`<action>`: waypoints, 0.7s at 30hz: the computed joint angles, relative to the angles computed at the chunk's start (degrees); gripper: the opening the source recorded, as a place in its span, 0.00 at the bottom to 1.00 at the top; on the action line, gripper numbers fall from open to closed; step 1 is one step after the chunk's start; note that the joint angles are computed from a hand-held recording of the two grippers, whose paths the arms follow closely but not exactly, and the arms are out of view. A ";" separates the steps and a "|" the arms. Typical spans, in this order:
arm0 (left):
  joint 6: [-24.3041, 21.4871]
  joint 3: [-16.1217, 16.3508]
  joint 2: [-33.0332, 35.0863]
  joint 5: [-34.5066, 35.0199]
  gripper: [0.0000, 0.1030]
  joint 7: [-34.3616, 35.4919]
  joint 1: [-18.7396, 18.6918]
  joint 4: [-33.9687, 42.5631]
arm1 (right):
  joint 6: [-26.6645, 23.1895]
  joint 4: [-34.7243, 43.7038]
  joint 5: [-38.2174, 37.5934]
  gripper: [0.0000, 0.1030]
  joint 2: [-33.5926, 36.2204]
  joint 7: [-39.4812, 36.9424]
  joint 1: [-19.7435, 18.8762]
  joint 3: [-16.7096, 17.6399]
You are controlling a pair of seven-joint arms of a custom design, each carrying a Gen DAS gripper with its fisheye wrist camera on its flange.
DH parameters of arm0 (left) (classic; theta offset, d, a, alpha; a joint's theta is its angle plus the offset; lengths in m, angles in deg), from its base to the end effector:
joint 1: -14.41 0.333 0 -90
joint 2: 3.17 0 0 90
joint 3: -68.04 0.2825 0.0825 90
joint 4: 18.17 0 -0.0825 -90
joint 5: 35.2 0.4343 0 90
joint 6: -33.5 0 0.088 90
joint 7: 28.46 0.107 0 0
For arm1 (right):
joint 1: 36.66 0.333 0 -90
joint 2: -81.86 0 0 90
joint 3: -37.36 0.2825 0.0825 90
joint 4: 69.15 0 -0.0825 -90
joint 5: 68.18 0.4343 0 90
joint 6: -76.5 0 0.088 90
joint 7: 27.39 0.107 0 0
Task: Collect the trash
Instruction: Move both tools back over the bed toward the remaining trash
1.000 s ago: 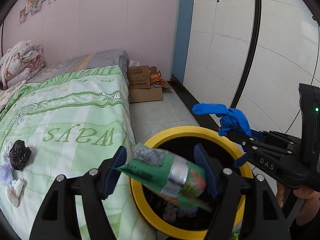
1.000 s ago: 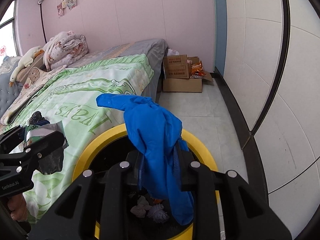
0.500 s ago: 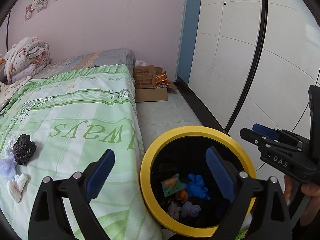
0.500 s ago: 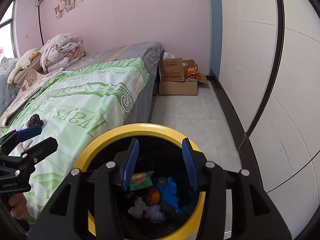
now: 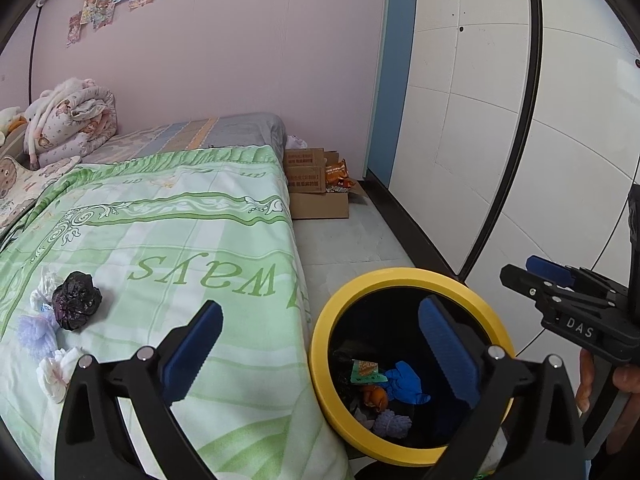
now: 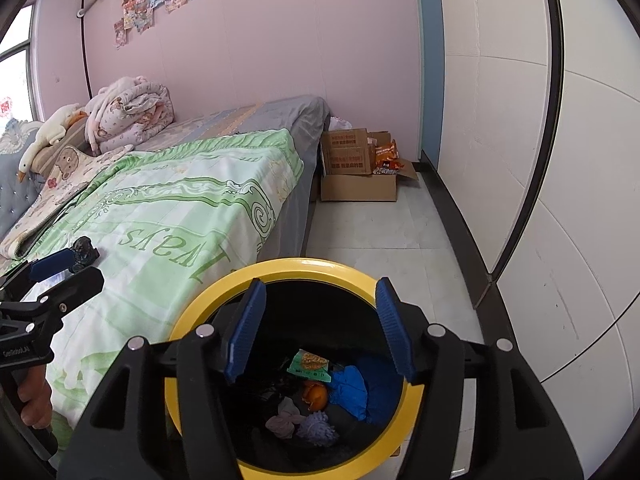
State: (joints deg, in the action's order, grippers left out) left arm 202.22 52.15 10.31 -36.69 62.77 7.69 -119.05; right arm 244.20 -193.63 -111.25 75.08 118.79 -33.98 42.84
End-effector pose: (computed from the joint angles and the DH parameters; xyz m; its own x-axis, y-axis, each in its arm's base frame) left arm 0.6644 -0.2577 0.4994 -0.3785 -0.9229 0.0700 -0.5542 0.1654 -0.8158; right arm 0.5898 0.1294 0.4772 -0.1172 -0.9885 -0.0952 -0.5802 0.1460 -0.8012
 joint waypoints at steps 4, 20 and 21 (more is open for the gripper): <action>0.91 0.58 -1.51 -0.06 0.92 -0.87 0.45 -1.44 | -0.41 0.14 -0.47 0.55 -0.87 0.01 0.20 0.70; 3.41 3.73 -5.88 1.78 0.92 -4.70 1.82 -5.78 | -0.64 5.19 1.21 0.60 1.04 -3.80 3.29 1.56; 3.52 4.14 -6.09 2.46 0.92 -5.52 1.79 -5.99 | -0.55 5.74 1.79 0.60 1.47 -4.45 3.75 1.41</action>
State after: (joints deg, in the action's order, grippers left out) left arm 205.74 56.29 4.21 -34.23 57.26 9.48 -125.04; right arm 243.65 -187.89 -109.46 76.55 114.34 -30.23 44.25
